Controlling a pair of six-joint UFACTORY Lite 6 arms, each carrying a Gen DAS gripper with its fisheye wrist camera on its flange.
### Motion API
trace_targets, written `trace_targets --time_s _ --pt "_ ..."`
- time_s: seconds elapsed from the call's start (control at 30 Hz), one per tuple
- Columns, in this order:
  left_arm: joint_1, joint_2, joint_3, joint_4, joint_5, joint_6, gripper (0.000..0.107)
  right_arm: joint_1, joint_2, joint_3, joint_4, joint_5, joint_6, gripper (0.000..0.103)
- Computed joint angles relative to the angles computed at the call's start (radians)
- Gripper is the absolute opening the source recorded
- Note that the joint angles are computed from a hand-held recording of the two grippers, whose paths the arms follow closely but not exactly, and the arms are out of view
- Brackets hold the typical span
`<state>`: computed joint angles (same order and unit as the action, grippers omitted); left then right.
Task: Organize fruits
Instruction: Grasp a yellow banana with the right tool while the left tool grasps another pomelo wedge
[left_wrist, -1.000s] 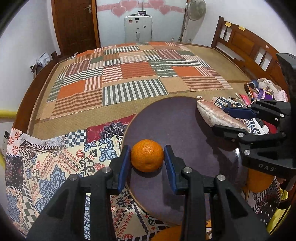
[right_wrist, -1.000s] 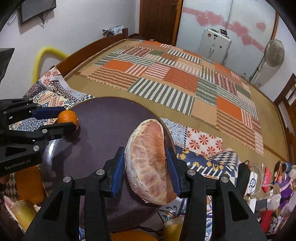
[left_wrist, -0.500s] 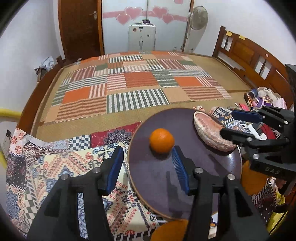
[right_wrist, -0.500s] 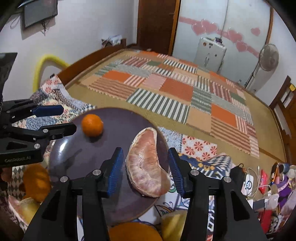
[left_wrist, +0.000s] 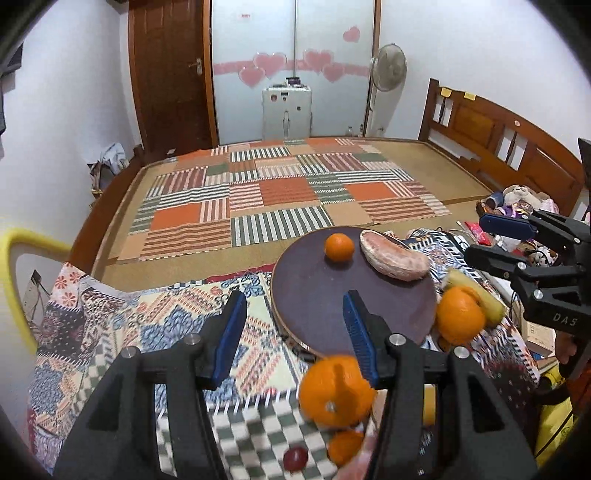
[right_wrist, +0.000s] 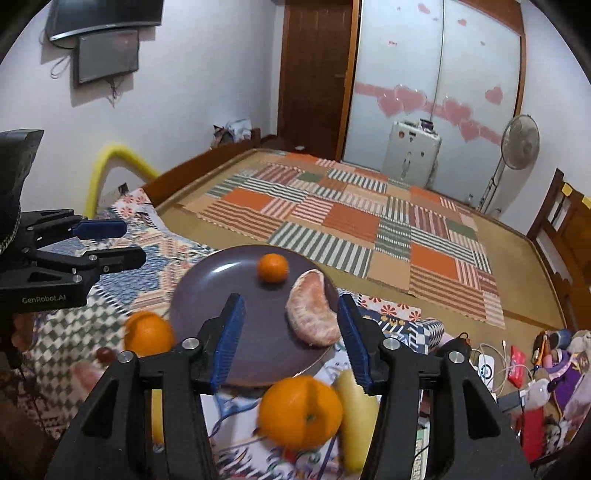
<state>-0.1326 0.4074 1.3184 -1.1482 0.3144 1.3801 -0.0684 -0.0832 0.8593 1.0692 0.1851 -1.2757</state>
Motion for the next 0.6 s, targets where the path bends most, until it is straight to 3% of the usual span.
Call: trace_targets --time_s 0.17,0.37,0.5,0.6 --pt "0.043 -0.190 -0.219 -0.176 0.025 0.211 0.056 0.043 -0.148 -0.142 0.110 -0.028 -0.105 0.054" --pt "0.073 -0.309 -0.392 -0.286 0.043 0.354 0.058 0.099 -0.252 -0.278 0.251 -0.041 -0.217 0.054" --pt "0.089 -0.352 -0.502 -0.398 0.056 0.491 0.059 0.158 -0.251 -0.341 0.467 -0.055 -0.407 0.054" --pt "0.085 -0.359 -0.567 -0.494 0.057 0.598 0.060 0.182 -0.201 -0.360 0.734 -0.045 -0.668 0.054"
